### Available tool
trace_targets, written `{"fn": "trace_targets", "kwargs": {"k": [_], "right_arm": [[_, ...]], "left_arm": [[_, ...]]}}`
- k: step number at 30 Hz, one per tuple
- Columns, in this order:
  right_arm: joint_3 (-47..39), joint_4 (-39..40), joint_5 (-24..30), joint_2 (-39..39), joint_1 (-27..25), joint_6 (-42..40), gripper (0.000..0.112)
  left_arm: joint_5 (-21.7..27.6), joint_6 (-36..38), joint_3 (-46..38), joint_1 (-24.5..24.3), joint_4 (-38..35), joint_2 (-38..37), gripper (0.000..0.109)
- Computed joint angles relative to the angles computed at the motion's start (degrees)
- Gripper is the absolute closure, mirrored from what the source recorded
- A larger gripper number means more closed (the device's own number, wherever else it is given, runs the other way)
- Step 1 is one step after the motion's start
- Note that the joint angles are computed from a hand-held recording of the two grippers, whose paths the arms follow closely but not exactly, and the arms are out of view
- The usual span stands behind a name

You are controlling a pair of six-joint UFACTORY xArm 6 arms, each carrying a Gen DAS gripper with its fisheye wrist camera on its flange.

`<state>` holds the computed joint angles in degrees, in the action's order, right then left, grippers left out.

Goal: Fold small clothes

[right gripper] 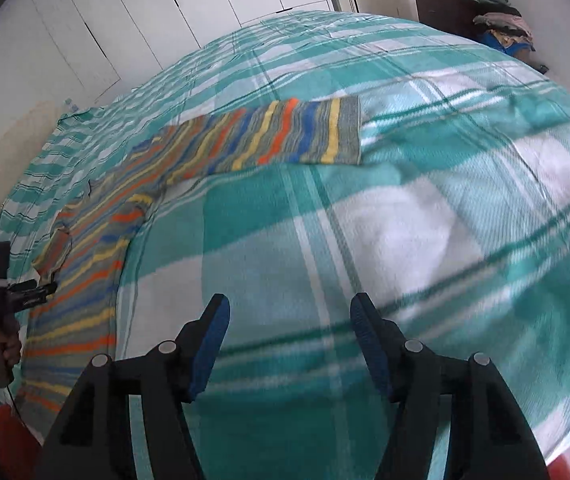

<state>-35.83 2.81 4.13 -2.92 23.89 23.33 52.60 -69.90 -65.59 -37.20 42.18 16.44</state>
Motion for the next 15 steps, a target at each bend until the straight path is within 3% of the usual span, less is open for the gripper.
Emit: {"fn": "trace_targets", "kwargs": {"k": [2,5,7,8,11,15], "right_arm": [[0.60,-3.90,-0.22,-0.90,0.22,1.51,0.045],[-0.83,-8.34,1.25,0.66,-0.15,4.41,0.045],[-1.62,-7.84,1.69,1.51,-0.24,4.56,0.044],[-2.00,-9.29,1.77,1.75,-0.50,5.96,0.045],[-2.69,-12.37,2.23,2.44,-0.86,8.30,0.044],[-3.09,-17.70,2.94,2.76,-1.13,12.25,0.043]], "left_arm": [[-0.53,-2.61,0.41,-0.27,4.69,0.06,0.038],[1.01,-0.76,-0.91,-1.44,8.84,2.03,0.039],[-1.35,1.56,0.10,-1.37,9.31,1.68,0.063],[-3.78,4.30,0.38,-0.77,6.71,1.34,0.104],[-5.63,3.75,2.27,0.20,4.99,-1.68,0.108],[-11.53,-11.09,13.65,6.18,7.18,-15.96,0.108]]}}
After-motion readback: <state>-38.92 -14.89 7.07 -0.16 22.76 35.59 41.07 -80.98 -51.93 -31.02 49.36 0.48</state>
